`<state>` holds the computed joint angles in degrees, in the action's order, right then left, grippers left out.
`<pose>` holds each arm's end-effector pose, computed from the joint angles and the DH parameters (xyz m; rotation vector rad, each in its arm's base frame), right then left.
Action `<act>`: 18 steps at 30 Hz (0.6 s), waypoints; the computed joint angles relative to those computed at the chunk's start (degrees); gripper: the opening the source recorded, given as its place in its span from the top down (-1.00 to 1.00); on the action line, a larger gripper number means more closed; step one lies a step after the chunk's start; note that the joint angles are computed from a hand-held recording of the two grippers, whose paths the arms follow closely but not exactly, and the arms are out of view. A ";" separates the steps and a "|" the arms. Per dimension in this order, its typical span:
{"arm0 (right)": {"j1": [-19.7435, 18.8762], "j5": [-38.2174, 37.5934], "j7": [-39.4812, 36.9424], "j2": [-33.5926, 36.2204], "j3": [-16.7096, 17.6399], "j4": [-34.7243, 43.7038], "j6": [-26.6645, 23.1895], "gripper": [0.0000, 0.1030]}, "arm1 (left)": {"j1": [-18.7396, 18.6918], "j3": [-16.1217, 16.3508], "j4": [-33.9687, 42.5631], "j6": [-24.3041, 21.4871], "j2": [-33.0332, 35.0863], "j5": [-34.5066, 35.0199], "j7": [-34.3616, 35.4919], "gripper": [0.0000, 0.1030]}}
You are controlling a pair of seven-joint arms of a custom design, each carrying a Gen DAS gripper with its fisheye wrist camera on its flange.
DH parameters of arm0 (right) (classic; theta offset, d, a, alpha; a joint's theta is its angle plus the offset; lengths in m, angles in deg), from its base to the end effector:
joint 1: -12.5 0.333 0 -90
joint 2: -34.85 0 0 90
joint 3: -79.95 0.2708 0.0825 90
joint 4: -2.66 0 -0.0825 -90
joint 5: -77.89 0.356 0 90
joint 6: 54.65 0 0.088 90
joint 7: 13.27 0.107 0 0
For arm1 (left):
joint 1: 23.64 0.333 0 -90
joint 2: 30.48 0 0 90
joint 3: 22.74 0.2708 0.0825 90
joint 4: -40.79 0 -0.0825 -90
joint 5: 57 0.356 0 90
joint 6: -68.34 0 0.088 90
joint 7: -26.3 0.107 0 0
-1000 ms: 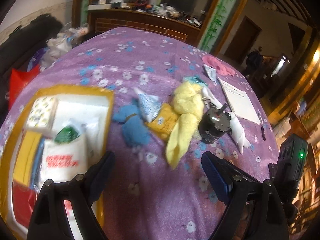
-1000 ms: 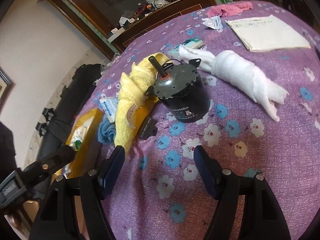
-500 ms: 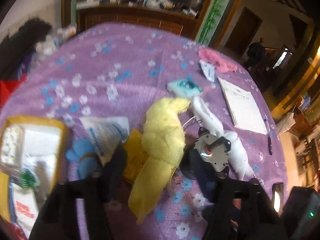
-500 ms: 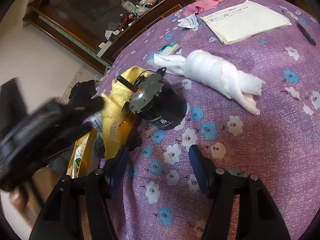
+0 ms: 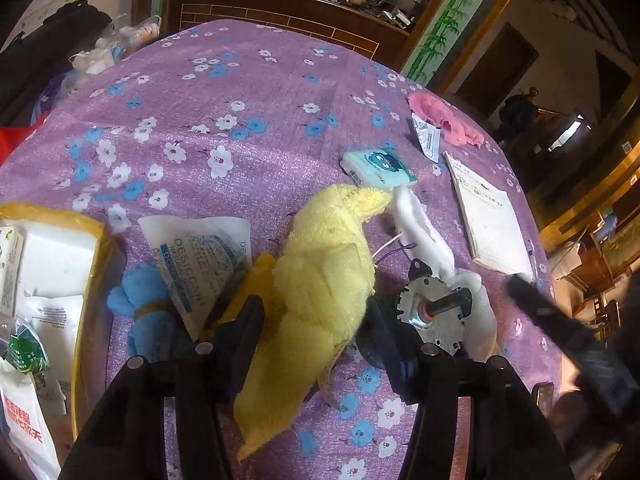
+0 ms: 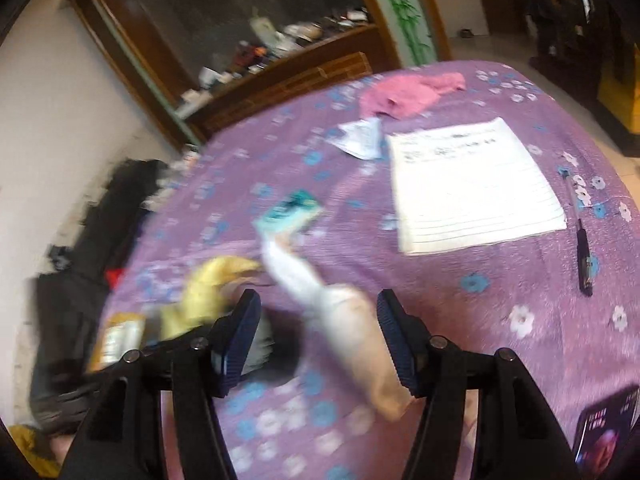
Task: Organize soft objects
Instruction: 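Grasp the yellow towel with the left tool while the right tool grasps the white cloth, then carry the yellow towel and white cloth into the foam tray and release both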
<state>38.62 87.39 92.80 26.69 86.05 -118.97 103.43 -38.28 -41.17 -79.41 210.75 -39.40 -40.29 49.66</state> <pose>0.4595 0.2843 0.5314 -1.8030 1.5377 -0.2241 0.4424 -0.2977 0.5103 -2.3253 1.5540 -0.7906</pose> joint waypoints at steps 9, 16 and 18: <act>-0.86 3.98 -3.76 4.62 0.79 2.75 -5.44 0.17 | -0.42 -0.55 0.71 -0.45 0.85 3.43 -1.26 0.42; -0.29 0.13 -0.93 1.57 1.48 -0.47 -2.36 0.35 | -0.68 -0.69 -6.48 5.69 -5.87 -1.11 -0.78 0.48; 0.39 1.34 -1.62 -0.13 1.16 -2.45 0.73 0.35 | -0.48 -1.28 -8.44 6.60 -8.13 -2.79 -0.47 0.48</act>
<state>39.01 88.73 91.18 26.56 87.21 -121.42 104.16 -38.76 -42.45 -87.84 217.34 -47.53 -43.08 49.18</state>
